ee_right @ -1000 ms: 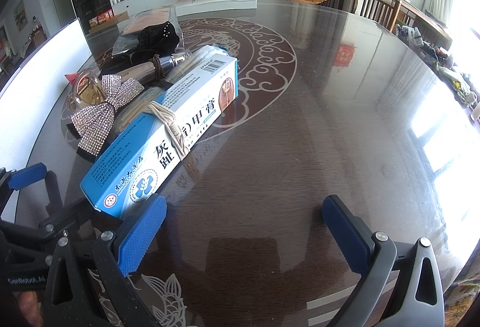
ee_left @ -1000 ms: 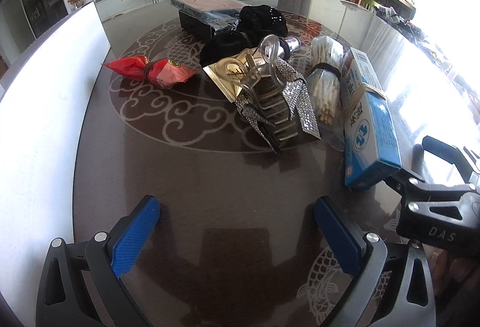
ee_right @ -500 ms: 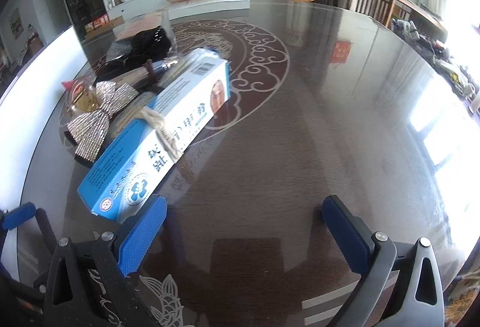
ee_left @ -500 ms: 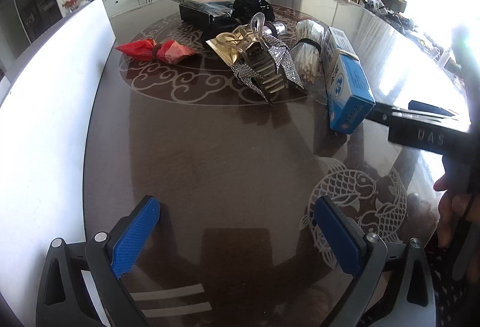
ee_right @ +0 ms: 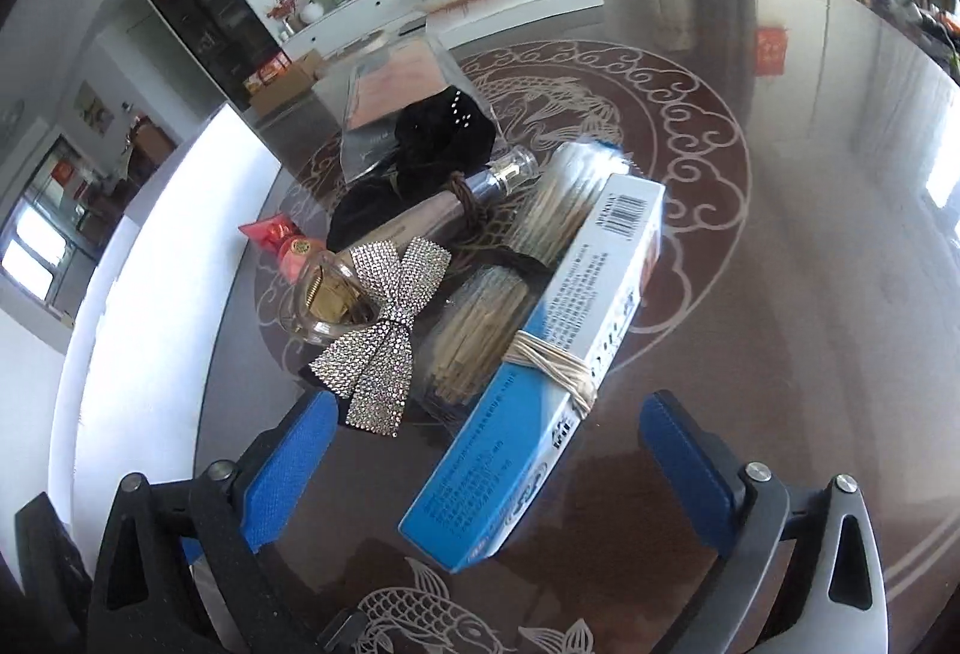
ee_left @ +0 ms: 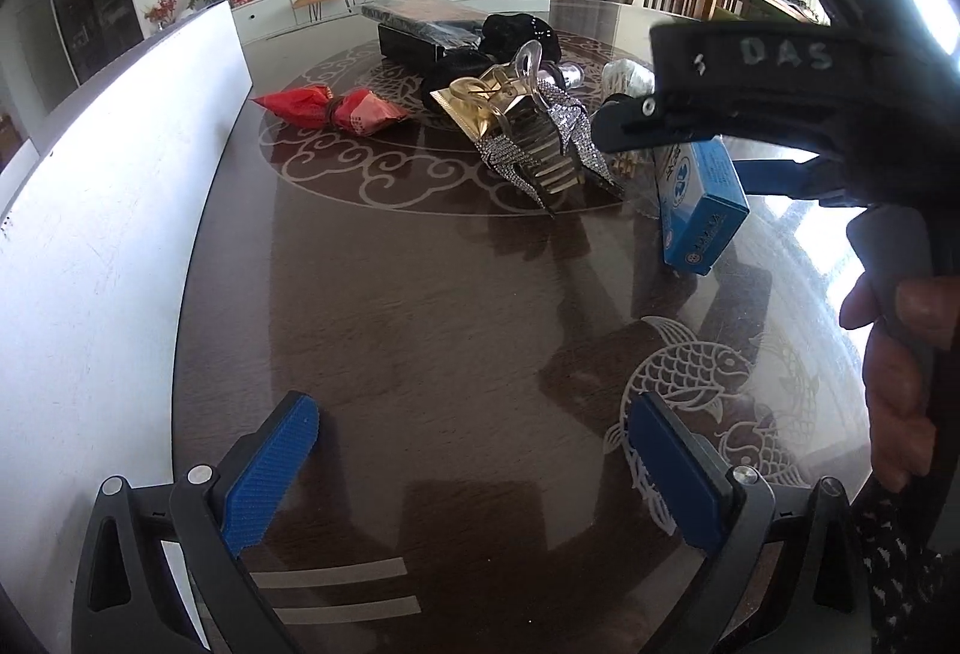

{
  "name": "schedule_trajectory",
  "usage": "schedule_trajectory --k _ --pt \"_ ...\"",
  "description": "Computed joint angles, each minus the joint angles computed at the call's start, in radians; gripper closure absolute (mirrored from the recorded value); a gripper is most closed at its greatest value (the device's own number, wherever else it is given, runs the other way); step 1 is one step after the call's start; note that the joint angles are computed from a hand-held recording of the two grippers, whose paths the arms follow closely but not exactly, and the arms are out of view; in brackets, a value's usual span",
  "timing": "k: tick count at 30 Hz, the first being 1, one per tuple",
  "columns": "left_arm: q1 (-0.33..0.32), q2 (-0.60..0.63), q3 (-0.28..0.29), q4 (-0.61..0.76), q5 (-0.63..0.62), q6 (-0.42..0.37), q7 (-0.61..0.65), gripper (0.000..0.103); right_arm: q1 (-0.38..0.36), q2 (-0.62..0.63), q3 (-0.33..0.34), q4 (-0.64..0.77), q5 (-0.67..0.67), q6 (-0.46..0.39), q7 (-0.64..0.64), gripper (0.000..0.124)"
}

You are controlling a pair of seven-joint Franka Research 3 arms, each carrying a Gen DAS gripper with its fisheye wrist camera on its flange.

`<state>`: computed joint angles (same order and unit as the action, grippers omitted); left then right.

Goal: Organize objects
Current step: 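Grasp the blue-and-white medicine box with the right gripper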

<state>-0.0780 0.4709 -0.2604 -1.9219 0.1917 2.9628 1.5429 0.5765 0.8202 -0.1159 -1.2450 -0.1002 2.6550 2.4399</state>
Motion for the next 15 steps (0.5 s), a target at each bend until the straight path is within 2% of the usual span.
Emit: schedule_trajectory --k 1,2,3,5,6,10,13,15 --pt "0.002 -0.001 -0.002 0.001 -0.001 -0.006 0.002 0.0 0.003 0.006 -0.005 0.008 -0.002 -0.024 0.009 0.053" --pt "0.002 -0.001 -0.002 0.002 -0.001 -0.009 0.002 0.0 0.015 -0.009 -0.026 -0.019 -0.012 -0.021 0.043 0.06" --pt "-0.001 -0.001 0.001 0.002 0.0 -0.007 -0.002 0.0 0.02 -0.04 -0.039 -0.081 -0.015 0.016 0.079 0.064" --pt "-0.008 -0.002 0.009 -0.003 0.003 0.005 -0.012 0.0 0.018 -0.122 -0.053 -0.255 0.007 0.163 0.126 0.081" --pt "-0.013 -0.002 0.015 -0.004 0.008 0.011 -0.02 0.0 0.018 -0.158 -0.06 -0.329 0.019 0.221 0.14 0.082" --pt "-0.017 0.001 0.018 0.002 0.018 0.007 -0.035 0.0 0.04 -0.259 -0.107 -0.526 0.053 0.356 0.208 0.082" --pt "-0.002 0.005 0.001 0.01 0.013 -0.007 -0.017 0.0 0.17 -0.294 -0.262 -0.634 0.057 0.426 0.32 0.081" --pt "-0.001 0.002 0.0 0.006 0.01 -0.007 -0.013 0.0 0.27 -0.308 -0.375 -0.687 0.06 0.439 0.384 0.081"
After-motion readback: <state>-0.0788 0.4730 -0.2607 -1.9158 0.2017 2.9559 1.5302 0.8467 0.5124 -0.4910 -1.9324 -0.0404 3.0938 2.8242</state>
